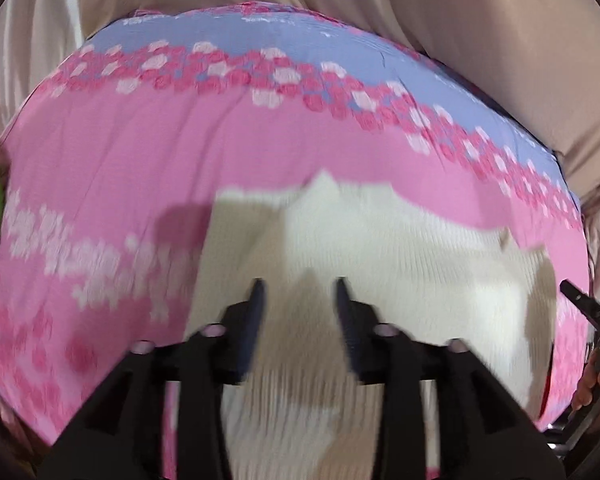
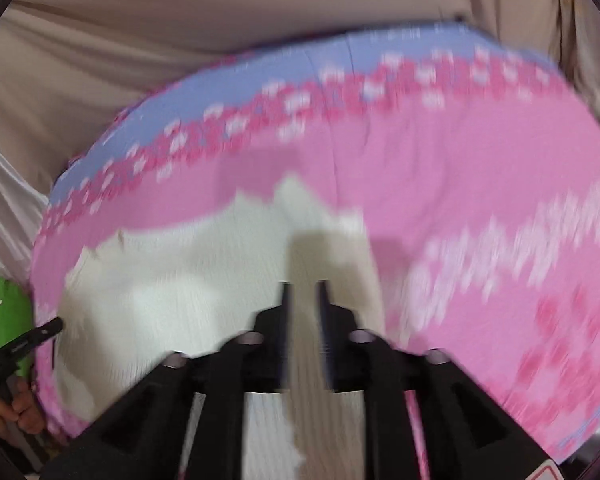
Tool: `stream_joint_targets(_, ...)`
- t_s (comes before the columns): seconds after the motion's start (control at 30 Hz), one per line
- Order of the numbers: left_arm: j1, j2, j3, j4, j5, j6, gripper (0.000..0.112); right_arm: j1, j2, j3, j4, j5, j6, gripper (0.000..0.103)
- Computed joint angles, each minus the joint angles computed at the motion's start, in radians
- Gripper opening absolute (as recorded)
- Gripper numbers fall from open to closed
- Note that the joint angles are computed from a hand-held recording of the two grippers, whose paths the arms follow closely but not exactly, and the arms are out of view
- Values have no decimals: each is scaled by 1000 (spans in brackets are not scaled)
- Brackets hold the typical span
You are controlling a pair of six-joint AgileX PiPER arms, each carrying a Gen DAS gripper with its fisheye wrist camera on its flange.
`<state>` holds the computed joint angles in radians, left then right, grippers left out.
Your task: Fold small clothes
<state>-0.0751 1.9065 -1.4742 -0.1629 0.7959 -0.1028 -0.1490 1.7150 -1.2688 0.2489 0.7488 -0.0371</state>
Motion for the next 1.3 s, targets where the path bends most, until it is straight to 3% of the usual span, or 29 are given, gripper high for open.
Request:
stream_joint_targets(0.1,24,130,-131,1,48,-25,38,20,145,-132,-129,18,70,40)
stream_joint_targets(0.13,37,160,-159,-14,63,-19,15,18,207,-186,-133,53,67,36)
stream_joint_targets(0.17,48,177,-180,-36,80,2,12,18,246,-228,-120,78,58,31)
stream_joint_targets(0.2,61,175,-184,-58,78,19,11,9,256,-246,-104,90,39,14)
stream_joint_targets(0.23,63,165,-178,-47,69,18,10,9,255,-254,-79,87,14,8)
stream_joint_targets(0.37,81,196,-199,-43,76,1,8,-53,202,-235,13,35,-17,7)
stream_joint_targets(0.47,73,204,-218,-26,87,-27,8,-94,329,-322,-18,111,25,7)
stream_joint_targets(0.6,113,85,-110,-110,65,48,11,-89,280,-303,34,108,12,9)
stream_joint_targets(0.67,142,-31,24,-124,29,104,22,-69,161,-219,31,67,17,16)
stream_joint_targets(0.73,166,-131,155,-117,9,155,44,-33,42,-120,68,59,-28,17)
stream_joint_targets(0.83,222,-202,312,-201,17,252,56,62,-60,-7,156,124,-125,14)
stream_joint_targets(0.9,252,-194,378,-262,16,283,58,144,-67,34,187,147,-165,10)
stream_joint_targets(1.03,281,-179,452,-402,-43,323,60,329,52,-1,125,121,-136,4)
stream_joint_targets(1.07,284,-181,457,-422,-50,328,59,352,93,-24,99,119,-113,4)
stream_joint_targets(1.13,301,-162,437,-493,-9,360,31,387,166,-59,40,137,-65,0)
stream_joint_targets(1.3,241,-266,376,-509,49,359,23,385,203,-95,52,135,-89,0)
